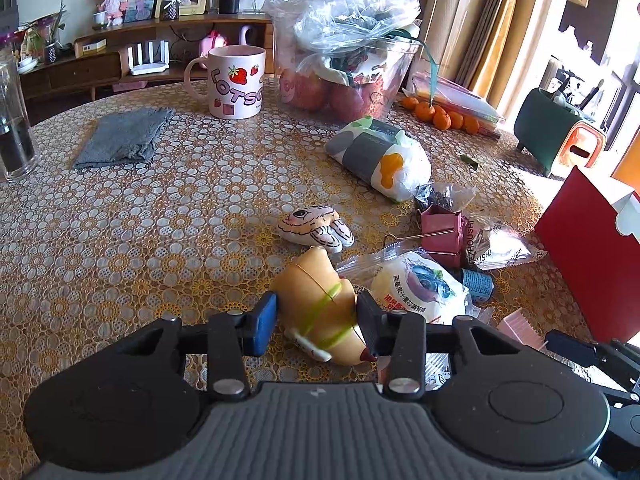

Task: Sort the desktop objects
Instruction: 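Carry both items into the red box and open right gripper to drop the pink block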

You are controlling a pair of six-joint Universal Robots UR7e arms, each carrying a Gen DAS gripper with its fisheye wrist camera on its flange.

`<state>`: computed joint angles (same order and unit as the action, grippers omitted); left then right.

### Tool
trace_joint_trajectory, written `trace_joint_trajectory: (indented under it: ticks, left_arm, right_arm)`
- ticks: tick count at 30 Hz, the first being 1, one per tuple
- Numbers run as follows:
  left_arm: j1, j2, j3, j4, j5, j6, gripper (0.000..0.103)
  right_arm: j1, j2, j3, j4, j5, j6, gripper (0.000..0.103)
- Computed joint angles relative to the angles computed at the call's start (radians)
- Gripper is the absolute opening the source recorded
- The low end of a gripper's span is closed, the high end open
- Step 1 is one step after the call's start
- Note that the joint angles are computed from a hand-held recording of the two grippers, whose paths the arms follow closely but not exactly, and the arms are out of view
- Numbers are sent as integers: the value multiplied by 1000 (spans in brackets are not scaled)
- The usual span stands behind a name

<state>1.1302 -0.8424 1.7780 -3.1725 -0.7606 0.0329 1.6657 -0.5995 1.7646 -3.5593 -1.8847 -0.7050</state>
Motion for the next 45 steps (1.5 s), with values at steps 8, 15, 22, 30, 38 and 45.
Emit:
trace_joint_trajectory:
  ticks: [8, 15, 22, 30, 38, 45]
  left_arm:
    - [-28, -17, 36, -32, 35, -7, 40]
    - [-60, -50, 77, -62, 46, -29, 40]
    - [-103, -83, 106, -67, 32, -28, 40]
    - [-156, -80, 112, -65, 10, -17, 40]
    - [-199, -52, 92, -49, -11, -8, 40]
    - [-229, -3, 50, -20, -46, 6, 40]
  right_arm:
    - [-9, -73, 69, -24, 21, 3, 40]
    - [-8, -131, 122, -41, 40, -9, 40]
    - [-2, -197, 162, -34, 80, -10, 40]
    - [-4, -271, 196, -40, 129, -12, 40]
    - [-25, -325, 207, -30, 155, -13, 40]
    - [-58, -353, 204, -43, 158, -45, 40]
